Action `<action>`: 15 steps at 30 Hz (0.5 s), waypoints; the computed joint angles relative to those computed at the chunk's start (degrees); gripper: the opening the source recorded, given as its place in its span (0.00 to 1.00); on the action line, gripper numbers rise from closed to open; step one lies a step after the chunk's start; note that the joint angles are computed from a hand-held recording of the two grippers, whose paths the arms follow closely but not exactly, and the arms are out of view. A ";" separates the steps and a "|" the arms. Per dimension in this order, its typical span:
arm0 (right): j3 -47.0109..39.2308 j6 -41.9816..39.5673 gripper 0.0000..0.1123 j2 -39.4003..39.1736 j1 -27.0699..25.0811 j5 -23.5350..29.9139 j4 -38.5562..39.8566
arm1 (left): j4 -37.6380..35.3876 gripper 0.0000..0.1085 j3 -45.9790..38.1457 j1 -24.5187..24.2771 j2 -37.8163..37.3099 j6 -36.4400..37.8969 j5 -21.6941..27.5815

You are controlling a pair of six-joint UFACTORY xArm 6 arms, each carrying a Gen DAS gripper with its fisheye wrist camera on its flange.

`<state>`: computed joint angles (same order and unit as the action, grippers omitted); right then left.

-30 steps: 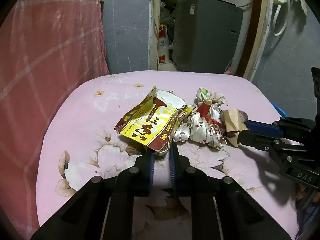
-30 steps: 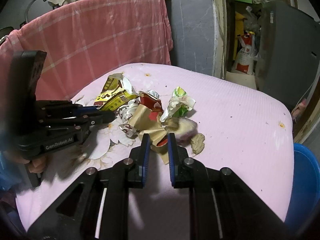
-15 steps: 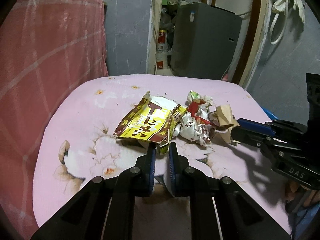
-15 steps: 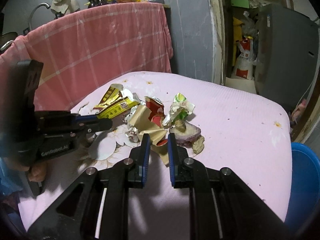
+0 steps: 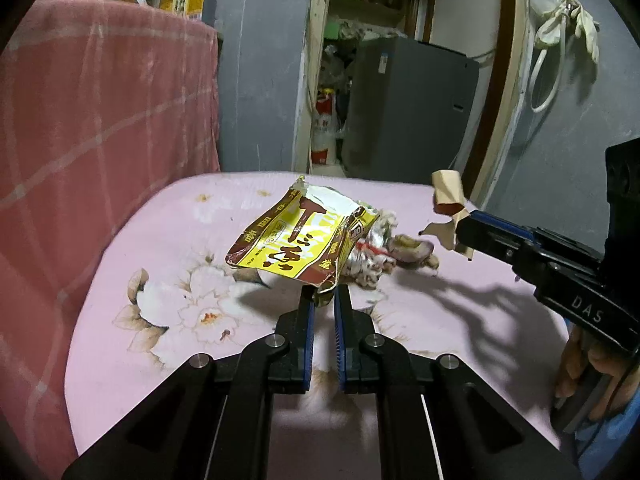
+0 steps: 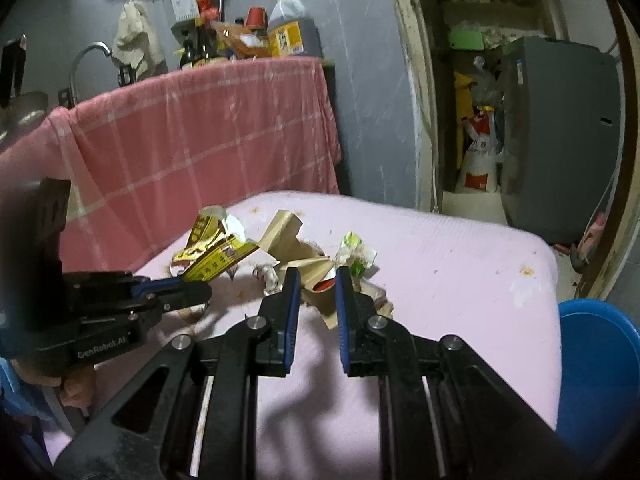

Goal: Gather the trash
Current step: 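Lift both items and carry them over the blue bucket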

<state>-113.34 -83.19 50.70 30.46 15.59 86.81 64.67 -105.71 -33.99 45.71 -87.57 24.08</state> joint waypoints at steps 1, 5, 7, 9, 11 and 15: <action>0.70 -3.57 0.15 -0.77 -0.09 -0.36 3.69 | 1.89 0.06 -0.21 -0.20 -0.08 -1.42 0.47; 2.45 -19.53 0.15 -3.62 -0.41 -1.84 20.49 | 9.50 0.06 -2.42 -1.07 0.29 -7.69 2.04; 3.13 -27.39 0.15 -4.96 -0.73 -2.19 28.61 | 12.34 0.07 -4.02 -1.36 0.88 -9.94 2.54; 3.68 -36.40 0.15 -6.29 -1.17 -2.74 37.46 | 14.98 0.07 -6.64 -1.65 2.08 -11.69 2.87; 4.97 -45.05 0.15 -7.97 -2.04 -2.27 46.46 | 17.00 0.07 -9.62 -2.14 3.44 -12.20 3.30; 8.23 -58.11 0.15 -11.26 -4.34 -0.05 61.05 | 20.16 0.07 -16.32 -3.11 6.62 -11.80 3.30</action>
